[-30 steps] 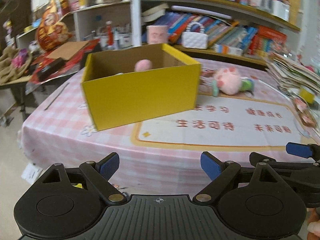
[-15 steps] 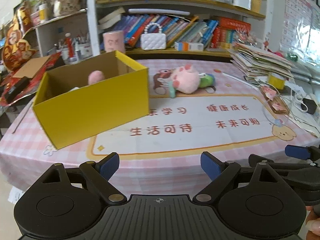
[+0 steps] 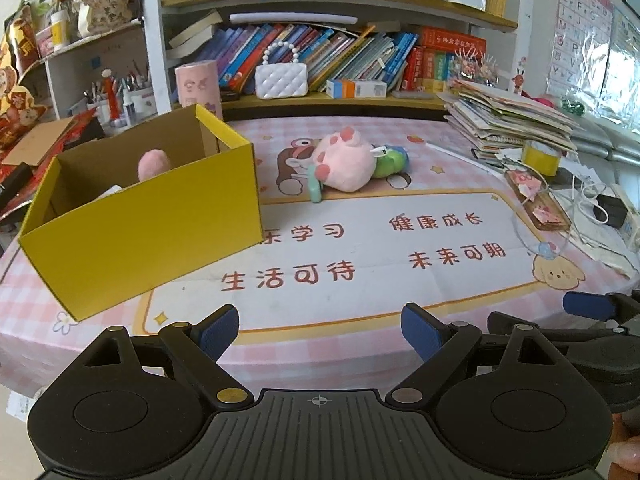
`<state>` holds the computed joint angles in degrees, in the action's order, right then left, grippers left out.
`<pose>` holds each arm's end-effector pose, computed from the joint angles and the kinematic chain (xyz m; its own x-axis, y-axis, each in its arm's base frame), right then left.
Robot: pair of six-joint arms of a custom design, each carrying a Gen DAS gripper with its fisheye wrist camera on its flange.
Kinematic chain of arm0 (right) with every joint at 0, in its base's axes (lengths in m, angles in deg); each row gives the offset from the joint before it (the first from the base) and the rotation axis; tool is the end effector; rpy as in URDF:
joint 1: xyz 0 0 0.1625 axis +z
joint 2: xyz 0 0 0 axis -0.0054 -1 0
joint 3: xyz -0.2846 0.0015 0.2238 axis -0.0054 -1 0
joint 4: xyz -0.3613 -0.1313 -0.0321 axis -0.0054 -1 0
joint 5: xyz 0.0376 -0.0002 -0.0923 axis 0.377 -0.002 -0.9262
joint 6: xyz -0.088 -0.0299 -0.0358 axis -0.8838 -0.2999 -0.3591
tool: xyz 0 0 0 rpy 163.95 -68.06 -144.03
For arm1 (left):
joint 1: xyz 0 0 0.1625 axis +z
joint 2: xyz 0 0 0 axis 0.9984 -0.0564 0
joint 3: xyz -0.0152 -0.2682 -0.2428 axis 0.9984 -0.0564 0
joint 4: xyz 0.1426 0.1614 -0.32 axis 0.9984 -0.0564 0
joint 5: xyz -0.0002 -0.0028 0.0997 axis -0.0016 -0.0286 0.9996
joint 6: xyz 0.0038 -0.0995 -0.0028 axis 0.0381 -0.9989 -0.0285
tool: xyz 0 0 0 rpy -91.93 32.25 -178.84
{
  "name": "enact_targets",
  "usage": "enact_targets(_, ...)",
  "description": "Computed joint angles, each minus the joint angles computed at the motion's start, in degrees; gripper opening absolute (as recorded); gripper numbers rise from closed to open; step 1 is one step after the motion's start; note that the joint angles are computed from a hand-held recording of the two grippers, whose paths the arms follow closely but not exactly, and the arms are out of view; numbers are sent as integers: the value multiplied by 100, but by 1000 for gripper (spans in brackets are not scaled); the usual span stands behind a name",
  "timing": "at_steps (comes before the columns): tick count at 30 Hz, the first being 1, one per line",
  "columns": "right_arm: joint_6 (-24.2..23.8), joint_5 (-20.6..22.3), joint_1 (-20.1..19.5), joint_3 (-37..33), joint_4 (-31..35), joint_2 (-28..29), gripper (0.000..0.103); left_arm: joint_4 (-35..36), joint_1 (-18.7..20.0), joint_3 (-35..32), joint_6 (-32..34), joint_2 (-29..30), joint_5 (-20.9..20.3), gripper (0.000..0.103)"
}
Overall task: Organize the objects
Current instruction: 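Move both open tools toward the pink pig plush and green caterpillar toy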
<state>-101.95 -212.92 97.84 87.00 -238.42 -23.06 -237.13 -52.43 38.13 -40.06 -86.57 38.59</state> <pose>0.1090 -0.3951 0.2008 -0.6229 0.3413 0.7039 -0.3626 0.6714 -0.6463 -0.2985 -0.4490 0.0318 -0.6494 0.4190 -0.6346 0.7185 0.6113 -0.3316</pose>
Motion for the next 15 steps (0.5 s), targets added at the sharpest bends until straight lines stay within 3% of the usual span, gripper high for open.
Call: enact_targets(15,-244,590,-571,-524,903,-352,76,271,172,-1058,15,776,53,90)
